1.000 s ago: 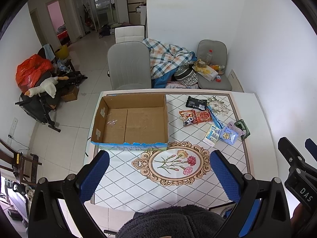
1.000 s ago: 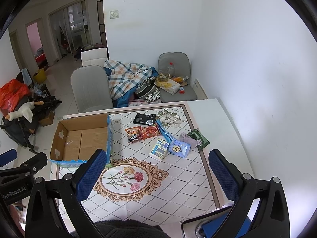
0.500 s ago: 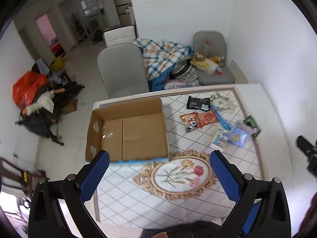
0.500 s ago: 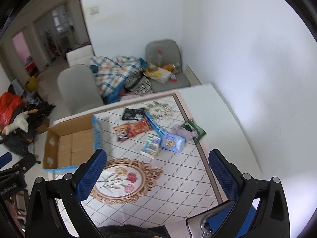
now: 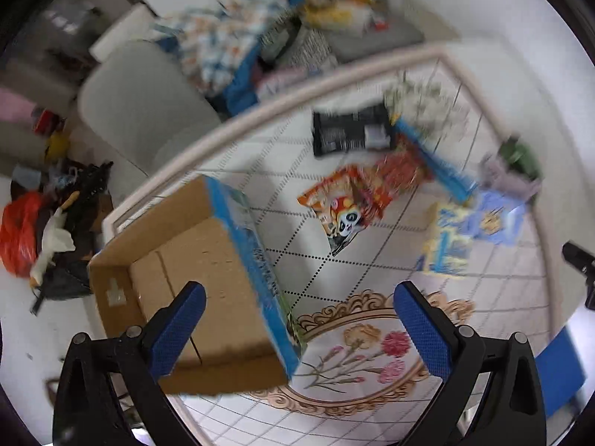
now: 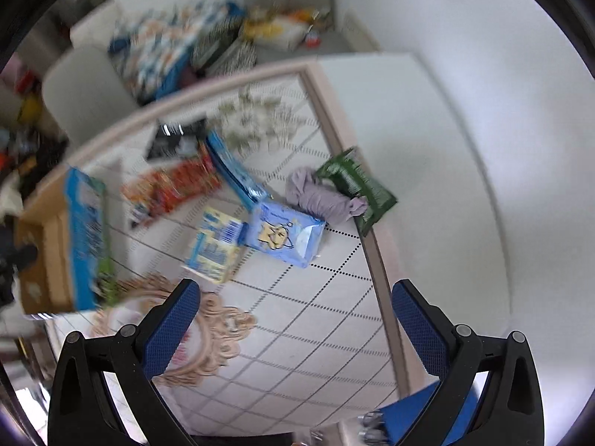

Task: Organize soft objects
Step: 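Grasp the orange panda snack bag with left gripper while right grasps blue cat tissue pack, then lift the snack bag with left gripper while right lifts the tissue pack toward the box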

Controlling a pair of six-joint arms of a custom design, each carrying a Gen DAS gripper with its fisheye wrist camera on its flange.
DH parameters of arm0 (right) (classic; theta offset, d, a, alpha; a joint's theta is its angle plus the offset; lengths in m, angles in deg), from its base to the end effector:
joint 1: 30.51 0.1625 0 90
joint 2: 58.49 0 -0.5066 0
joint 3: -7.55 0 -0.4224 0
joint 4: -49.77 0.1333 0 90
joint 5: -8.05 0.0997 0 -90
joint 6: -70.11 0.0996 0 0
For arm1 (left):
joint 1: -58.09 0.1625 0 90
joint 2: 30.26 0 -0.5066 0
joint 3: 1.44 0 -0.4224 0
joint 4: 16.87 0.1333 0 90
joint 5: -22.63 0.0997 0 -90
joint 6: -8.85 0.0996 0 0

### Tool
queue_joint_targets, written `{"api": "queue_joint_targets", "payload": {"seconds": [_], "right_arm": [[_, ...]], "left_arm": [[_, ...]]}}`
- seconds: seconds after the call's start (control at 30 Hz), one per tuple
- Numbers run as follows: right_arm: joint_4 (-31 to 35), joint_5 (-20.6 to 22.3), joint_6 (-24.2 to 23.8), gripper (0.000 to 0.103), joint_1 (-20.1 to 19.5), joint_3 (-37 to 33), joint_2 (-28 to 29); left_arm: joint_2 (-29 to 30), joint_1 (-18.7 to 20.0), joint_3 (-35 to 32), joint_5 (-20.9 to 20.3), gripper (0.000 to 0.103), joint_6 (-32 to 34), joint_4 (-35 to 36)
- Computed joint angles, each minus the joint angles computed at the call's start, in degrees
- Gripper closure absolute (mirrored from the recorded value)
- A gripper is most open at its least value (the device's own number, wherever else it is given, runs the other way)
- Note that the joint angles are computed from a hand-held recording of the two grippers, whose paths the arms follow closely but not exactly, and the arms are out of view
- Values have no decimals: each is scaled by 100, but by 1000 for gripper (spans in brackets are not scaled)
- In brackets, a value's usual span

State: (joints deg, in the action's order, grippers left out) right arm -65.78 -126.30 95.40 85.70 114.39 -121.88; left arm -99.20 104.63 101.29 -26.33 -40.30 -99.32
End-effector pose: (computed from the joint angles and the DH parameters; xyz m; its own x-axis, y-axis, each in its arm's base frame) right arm 0.3250 -0.5161 0.2265 -0.6738 -0.0951 0.7328 -0.1465 0.9892 -0.0063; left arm -0.2398 -0.5419 0.2781 -0.5536 0.1330 -0.8221 0.1493 0.9870 0.0591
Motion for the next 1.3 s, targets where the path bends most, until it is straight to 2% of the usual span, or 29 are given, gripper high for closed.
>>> {"api": "queue_joint_targets", "payload": {"seconds": [0.13, 0.27, 0.33, 0.47, 0.57, 0.63, 0.67, 0.77, 0.8, 0.83, 0.93, 1.0, 1.03, 1.07, 1.2, 1.3], "right_arm": [[3, -195, -544, 0, -466, -108, 488], [-115, -767, -1943, 0, -591, -137, 1016], [-55, -925, -2529, 0, -637, -169, 1247], [192, -1101, -3029, 0, -758, -255, 1613], [306, -1012, -2978, 0, -903, -360, 1784], [16, -1154, -3000, 1, -938, -335, 1847], [5, -1054, -2887, 1, -964, -379, 1836], [71, -794, -2401, 16, -1028, -524, 1744], [145, -713, -2135, 25, -1055, -582, 1707], [203, -567, -1856, 32, -1096, -640, 1655], [242, 190, -1318, 33, -1294, -725, 1465], [210, 470, -1309, 33, -1372, -716, 1397], [169, 502, -1362, 33, -1402, -650, 1367], [1, 484, -1443, 33, -1456, -548, 1382], [-247, 206, -1990, 30, -1408, -202, 1386], [-262, -103, -2208, 23, -1308, -40, 1476]], "left_arm": [[447, 618, -210, -404, 0, 160, -331], [751, 1025, -358, -714, 0, 156, -643], [834, 1122, -399, -749, 0, 98, -682], [925, 1300, -478, -953, 0, 80, -776], [987, 1404, -531, -981, 0, 6, -785], [1022, 1528, -567, -1127, 0, 18, -906], [1029, 1595, -574, -1241, 0, -5, -1007], [986, 1822, -511, -1583, 0, -144, -1480], [980, 1869, -497, -1644, 0, -174, -1582], [981, 1922, -473, -1703, 4, -196, -1707], [1018, 2026, -411, -1712, 25, -263, -1781], [1047, 2032, -343, -1576, 32, -287, -1725], [1074, 2023, -331, -1465, 40, -262, -1671], [1090, 2001, -276, -1365, 53, -208, -1629], [1061, 1916, 6, -1110, 55, -221, -1639], [969, 1824, 338, -1071, 55, -266, -1801]]}}
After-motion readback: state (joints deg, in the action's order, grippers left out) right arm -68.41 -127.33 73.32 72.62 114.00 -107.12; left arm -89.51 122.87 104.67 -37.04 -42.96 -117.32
